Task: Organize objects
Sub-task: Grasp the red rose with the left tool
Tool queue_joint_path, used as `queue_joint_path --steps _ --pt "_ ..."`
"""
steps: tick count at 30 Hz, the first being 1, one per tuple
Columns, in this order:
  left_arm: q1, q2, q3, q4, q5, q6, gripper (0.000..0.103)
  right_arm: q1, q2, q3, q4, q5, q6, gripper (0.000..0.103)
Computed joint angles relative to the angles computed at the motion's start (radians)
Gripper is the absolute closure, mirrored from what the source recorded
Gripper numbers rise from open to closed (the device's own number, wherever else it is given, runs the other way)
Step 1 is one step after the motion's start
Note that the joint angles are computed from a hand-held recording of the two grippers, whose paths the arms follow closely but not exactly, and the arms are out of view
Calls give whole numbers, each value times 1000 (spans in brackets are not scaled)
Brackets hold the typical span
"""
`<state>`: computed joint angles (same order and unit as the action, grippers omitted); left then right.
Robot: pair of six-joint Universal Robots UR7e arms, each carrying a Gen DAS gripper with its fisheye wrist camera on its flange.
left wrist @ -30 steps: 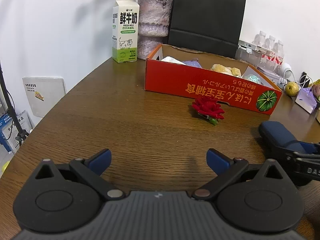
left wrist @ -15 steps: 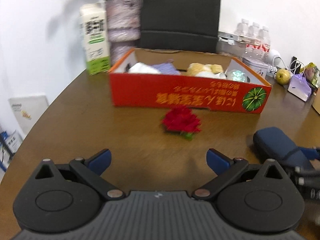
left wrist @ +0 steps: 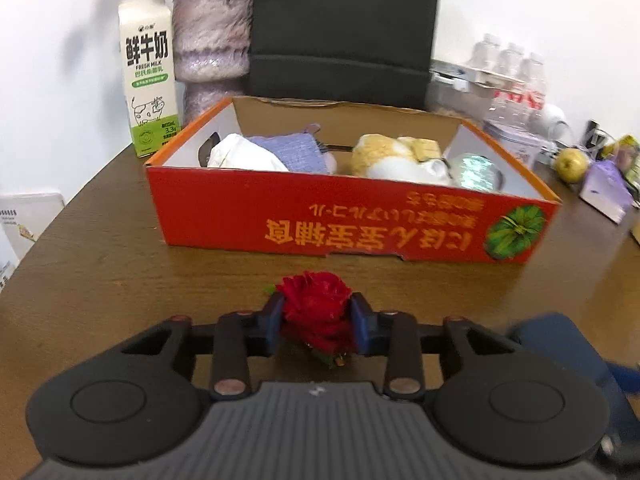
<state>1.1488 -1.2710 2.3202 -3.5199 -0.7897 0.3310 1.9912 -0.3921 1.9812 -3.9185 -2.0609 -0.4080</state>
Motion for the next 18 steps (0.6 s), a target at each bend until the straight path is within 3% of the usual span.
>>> queue_joint_path --steps 8,18 --pt "-93 -163 221 -36 35 -9 69 3 2 4 -16 10 -14 36" --pt "-136 -223 326 -92 95 -63 69 18 15 9 -50 23 -64 36"
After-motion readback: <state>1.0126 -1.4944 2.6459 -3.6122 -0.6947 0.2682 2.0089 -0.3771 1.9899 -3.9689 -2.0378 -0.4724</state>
